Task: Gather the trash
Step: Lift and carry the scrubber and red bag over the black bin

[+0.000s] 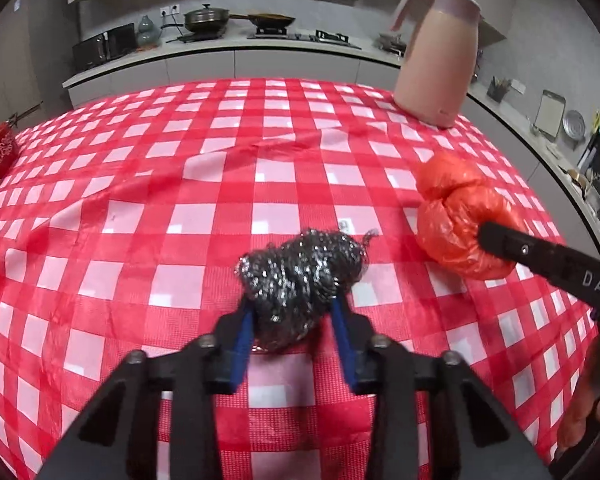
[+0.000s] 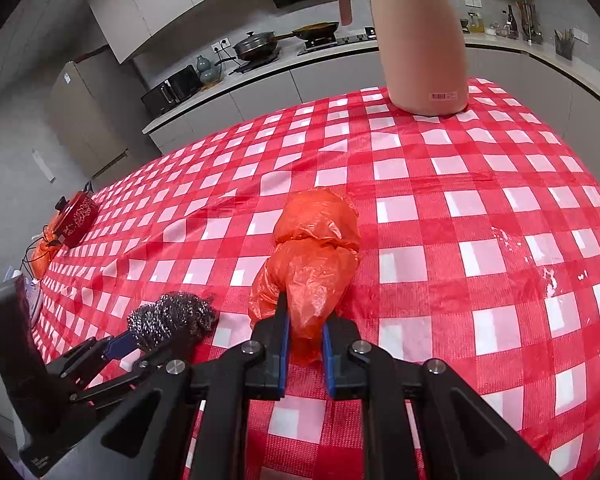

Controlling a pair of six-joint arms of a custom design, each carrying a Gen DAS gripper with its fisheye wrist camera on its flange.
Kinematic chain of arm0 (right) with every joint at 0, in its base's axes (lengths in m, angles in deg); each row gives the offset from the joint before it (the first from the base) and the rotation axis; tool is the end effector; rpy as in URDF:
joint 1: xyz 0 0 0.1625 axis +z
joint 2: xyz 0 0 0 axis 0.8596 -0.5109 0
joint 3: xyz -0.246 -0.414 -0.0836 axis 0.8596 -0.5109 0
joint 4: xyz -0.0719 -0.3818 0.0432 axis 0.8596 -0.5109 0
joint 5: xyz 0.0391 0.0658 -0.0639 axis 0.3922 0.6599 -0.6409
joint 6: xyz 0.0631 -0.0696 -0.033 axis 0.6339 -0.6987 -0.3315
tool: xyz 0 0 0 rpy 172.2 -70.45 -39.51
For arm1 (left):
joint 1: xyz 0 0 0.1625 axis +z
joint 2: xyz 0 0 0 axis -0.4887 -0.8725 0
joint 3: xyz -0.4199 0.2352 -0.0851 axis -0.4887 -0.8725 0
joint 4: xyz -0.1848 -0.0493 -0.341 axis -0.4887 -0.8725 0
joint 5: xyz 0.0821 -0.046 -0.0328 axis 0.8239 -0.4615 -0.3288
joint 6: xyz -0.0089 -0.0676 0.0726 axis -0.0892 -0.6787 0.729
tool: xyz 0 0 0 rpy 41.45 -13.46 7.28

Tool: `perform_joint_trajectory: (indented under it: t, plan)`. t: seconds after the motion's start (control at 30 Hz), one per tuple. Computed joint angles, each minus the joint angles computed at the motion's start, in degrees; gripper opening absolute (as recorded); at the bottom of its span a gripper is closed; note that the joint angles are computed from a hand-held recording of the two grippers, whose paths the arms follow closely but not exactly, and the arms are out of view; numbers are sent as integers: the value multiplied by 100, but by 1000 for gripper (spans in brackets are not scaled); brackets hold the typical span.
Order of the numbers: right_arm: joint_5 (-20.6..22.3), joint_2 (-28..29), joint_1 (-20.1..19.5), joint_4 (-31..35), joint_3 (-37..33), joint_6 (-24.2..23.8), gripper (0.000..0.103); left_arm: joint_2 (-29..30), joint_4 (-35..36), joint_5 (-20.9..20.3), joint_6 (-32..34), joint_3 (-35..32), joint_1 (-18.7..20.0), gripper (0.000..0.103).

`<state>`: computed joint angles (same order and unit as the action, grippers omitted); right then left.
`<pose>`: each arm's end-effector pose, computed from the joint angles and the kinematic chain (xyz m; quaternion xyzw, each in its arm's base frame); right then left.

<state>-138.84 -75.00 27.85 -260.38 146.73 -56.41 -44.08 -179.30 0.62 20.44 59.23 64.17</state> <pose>0.0690 -0.4995 0.2871 0.0228 -0.8966 0.3660 0.2485 -0.3397 -0.4780 0.0010 0.2659 0.9006 -0.2327 0.2530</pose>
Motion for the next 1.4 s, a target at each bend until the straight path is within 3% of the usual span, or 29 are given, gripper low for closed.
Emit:
perform_joint_trajectory:
  t: [0.1, 0.57, 0.97, 1.4]
  plan:
    - [-29, 4, 24, -98, 44, -34, 14, -54, -76, -101, -107, 40, 8, 19]
    - [-111, -66, 30, -132, 177, -129, 14, -26, -15, -153, -237, 57, -82, 18]
    - [-23, -220, 90, -415, 320, -191, 14, -156, -523, -292, -172, 167, -269, 17]
    - [-357, -938, 175, -943, 799, -144, 14, -10, -735, -878, 217, -135, -603, 17]
